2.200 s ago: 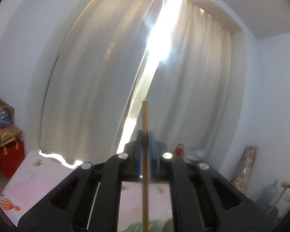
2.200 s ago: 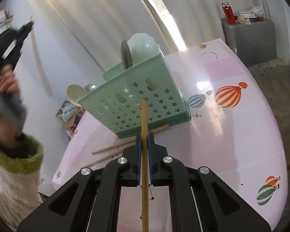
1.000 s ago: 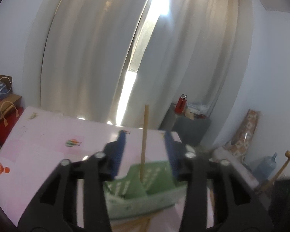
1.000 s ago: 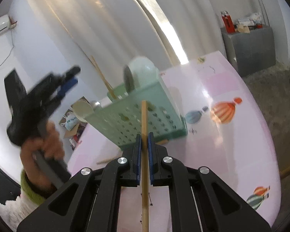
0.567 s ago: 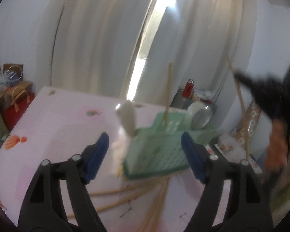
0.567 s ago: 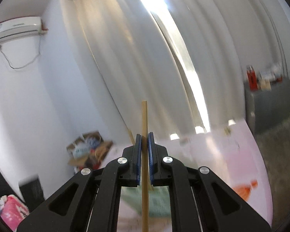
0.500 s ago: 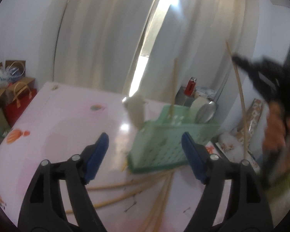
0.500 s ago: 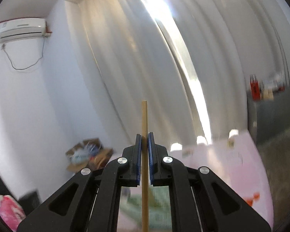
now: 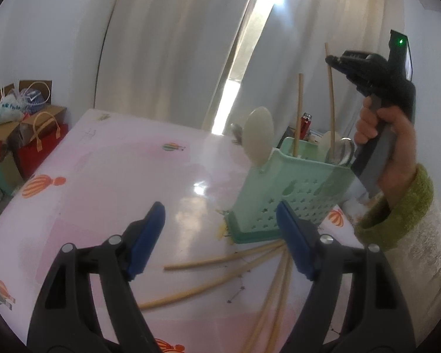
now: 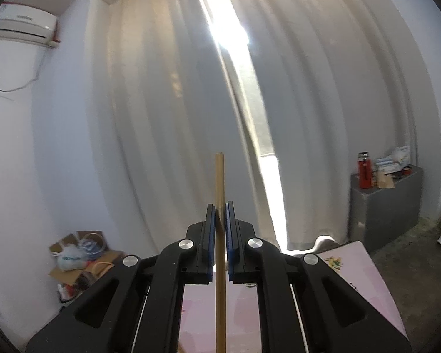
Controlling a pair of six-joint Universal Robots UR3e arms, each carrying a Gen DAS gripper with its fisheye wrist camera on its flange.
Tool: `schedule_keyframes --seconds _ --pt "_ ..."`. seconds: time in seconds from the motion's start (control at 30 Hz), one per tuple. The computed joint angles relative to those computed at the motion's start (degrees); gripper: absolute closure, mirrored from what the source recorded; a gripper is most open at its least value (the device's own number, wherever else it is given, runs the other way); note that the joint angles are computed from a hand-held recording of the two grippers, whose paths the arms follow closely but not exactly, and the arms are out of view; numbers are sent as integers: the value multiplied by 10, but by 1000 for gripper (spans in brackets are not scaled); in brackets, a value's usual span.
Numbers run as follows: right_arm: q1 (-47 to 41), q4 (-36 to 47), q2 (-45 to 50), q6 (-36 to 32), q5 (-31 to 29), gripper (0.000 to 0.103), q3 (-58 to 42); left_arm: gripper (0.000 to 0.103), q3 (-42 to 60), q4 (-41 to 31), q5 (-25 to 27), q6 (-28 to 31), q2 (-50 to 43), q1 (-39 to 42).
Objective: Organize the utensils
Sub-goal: 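Lower the held chopstick into the holder and open the right tool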
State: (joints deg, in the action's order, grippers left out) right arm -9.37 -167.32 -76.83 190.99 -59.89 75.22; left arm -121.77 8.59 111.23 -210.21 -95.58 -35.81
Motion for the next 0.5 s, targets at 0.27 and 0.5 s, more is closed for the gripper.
schedule_keyframes --seconds 0.27,0.5 --pt "46 6 -5 -41 -87 96 25 29 -30 18 -18 -7 5 18" --pt "29 -1 -42 -74 -61 96 95 29 -39 14 -22 -11 11 21"
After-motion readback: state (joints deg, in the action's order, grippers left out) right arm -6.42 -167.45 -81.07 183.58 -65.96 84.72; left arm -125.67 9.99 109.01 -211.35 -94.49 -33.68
